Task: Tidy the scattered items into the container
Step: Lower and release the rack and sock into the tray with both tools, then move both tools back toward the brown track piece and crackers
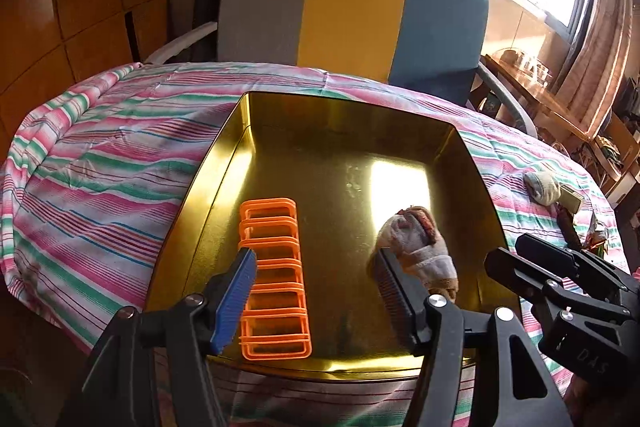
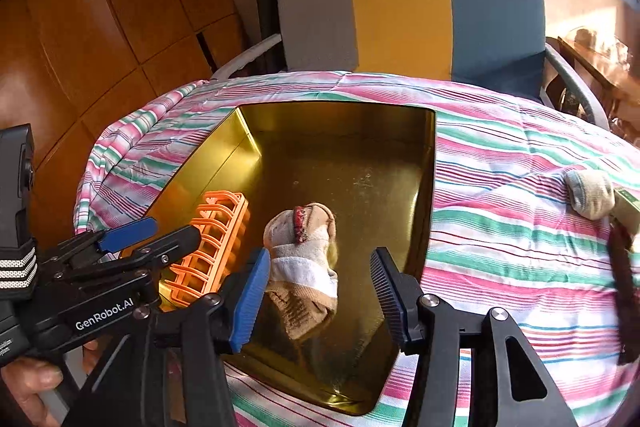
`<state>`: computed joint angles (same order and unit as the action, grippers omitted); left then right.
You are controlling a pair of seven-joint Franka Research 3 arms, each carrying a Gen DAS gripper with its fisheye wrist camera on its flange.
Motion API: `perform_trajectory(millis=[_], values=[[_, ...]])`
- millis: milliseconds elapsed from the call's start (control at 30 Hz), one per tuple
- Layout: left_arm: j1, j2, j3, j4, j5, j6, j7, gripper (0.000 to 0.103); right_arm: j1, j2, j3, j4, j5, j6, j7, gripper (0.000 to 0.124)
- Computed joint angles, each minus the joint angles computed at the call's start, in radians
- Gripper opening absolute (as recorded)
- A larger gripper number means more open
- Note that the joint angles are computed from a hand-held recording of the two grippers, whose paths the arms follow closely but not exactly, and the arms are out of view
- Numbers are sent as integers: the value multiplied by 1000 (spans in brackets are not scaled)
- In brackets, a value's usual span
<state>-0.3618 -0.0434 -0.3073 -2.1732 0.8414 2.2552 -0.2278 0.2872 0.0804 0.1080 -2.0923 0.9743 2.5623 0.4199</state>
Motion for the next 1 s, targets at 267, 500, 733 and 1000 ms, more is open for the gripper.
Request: perform_trajectory(millis=[267,500,733,1000], values=[[-40,102,-6,136,45,12,58,63,-91,-25,-75,-34,35,5,11,63],[-113,266,15,324,29,23,205,63,-227,22,-150,-7,7,69,170,70],[-186,407,48,487,-47,50,371,63,-339,128,-163,71,-41,134,286,74],[-237,470,82,565,-108,47,476,63,-420,227,-105,167,-13,38,318,79]])
